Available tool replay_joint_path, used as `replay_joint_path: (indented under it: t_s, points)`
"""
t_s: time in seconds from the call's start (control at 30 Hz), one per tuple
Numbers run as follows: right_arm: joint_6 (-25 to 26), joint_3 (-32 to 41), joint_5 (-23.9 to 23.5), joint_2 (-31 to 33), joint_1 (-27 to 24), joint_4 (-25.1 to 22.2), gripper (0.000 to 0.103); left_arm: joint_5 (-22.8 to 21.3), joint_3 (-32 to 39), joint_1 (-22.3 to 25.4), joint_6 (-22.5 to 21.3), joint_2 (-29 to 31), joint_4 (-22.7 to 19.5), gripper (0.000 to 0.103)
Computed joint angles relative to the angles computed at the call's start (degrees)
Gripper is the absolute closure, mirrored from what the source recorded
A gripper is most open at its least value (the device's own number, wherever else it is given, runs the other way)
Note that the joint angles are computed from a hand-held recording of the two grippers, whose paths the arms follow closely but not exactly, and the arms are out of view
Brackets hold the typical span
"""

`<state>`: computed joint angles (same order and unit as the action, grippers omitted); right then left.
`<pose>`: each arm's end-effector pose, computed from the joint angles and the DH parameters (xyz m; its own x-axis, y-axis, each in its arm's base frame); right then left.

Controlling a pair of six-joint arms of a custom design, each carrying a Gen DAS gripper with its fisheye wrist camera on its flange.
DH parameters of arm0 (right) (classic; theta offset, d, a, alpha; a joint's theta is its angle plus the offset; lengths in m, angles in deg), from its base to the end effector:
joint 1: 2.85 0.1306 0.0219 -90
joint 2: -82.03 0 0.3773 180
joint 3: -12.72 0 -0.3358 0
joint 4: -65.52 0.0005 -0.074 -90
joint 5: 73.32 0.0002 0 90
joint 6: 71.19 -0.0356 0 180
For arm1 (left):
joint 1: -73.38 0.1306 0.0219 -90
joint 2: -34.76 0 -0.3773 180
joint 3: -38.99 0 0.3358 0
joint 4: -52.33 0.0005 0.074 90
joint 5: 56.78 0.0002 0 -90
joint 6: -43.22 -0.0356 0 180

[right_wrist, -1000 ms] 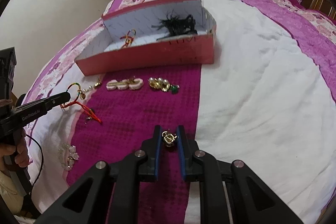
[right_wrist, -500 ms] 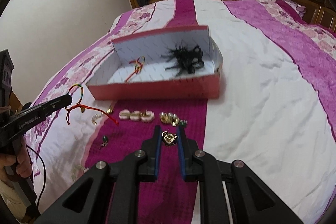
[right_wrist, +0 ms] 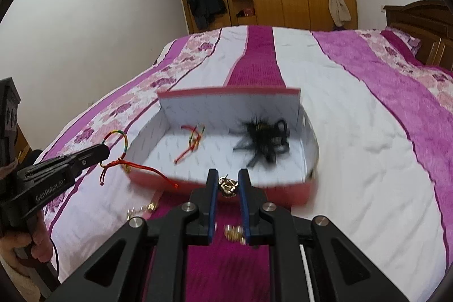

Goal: Organize jewelry
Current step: 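Lower both held items into the pink box and open both tools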

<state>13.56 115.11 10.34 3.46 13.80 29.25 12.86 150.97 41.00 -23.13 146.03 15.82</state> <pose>0.4987 0.1527 0.4427 -0.5854 -0.0801 -0.8068 -0.3189 0.9377 0.1382 0.4975 -0.3014 0.4234 -0.5583 -0.0913 -0.8246 0.0434 0.9893 -0.1389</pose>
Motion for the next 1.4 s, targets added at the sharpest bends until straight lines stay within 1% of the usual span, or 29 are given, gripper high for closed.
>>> replay_joint_path:
  t_s: [0.1,0.2,0.33,0.5,0.6,0.67,0.8,0.87,0.93,1.0,1.03,1.07,1.1,1.13,1.17,1.3,1.4]
  points:
    - [0.2,2.3,1.3,2.0,0.1,0.8,0.087,-1.4,1.9,0.3,-1.2,1.8,1.2,0.103]
    - [0.4,4.8,2.4,4.5,0.1,1.3,0.087,-2.7,4.4,0.6,-2.3,4.1,1.2,0.103]
    - [0.9,7.7,4.5,7.6,0.0,2.3,0.087,-3.4,7.0,1.1,-3.3,6.6,1.7,0.103]
    - [0.1,10.9,4.7,10.9,-0.7,2.5,0.087,-4.0,8.3,1.7,-3.6,8.7,3.7,0.103]
    - [-0.4,11.3,5.0,11.8,-0.9,3.4,0.087,-4.2,8.9,2.0,-3.2,9.6,4.7,0.103]
    - [-0.7,12.2,5.2,12.7,-1.1,3.5,0.087,-3.9,10.0,2.3,-2.9,10.6,4.4,0.103]
    - [-0.8,13.7,5.4,14.3,-1.2,3.0,0.087,-4.1,11.6,2.4,-3.5,12.1,3.7,0.103]
    - [-0.7,14.1,5.6,14.8,-1.3,2.9,0.087,-3.9,12.7,2.6,-3.5,12.8,2.9,0.103]
    - [-0.8,14.6,5.2,15.4,-1.4,2.2,0.087,-2.8,13.3,2.8,-3.3,13.2,2.2,0.103]
    - [-1.3,15.7,4.7,16.1,-1.6,0.9,0.086,-2.4,14.7,2.9,-3.2,13.8,0.3,0.103]
    - [-1.7,16.5,4.3,16.6,-1.6,-0.2,0.086,-2.3,15.2,2.9,-3.3,14.1,-0.3,0.098]
    - [-1.9,17.1,4.5,17.0,-1.7,-0.9,0.082,-2.2,15.6,2.9,-3.3,14.3,-0.8,0.091]
    - [-2.0,17.4,4.6,17.2,-1.7,-1.4,0.079,-2.1,15.7,2.9,-3.3,14.3,-1.1,0.088]
    - [-2.0,17.5,4.7,17.3,-1.7,-1.7,0.07,-2.0,15.8,2.9,-3.3,14.3,-1.4,0.085]
    - [-2.1,17.5,4.6,17.3,-1.7,-1.9,0.065,-2.1,16.0,2.9,-3.2,14.3,-1.8,0.083]
    - [-2.5,17.3,4.0,16.6,-1.9,-2.3,0.064,-0.8,16.0,2.8,-2.7,13.4,-3.6,0.081]
    - [-2.7,16.3,3.3,15.2,-2.0,-2.4,0.06,-0.4,14.8,2.7,-2.2,12.0,-4.2,0.08]
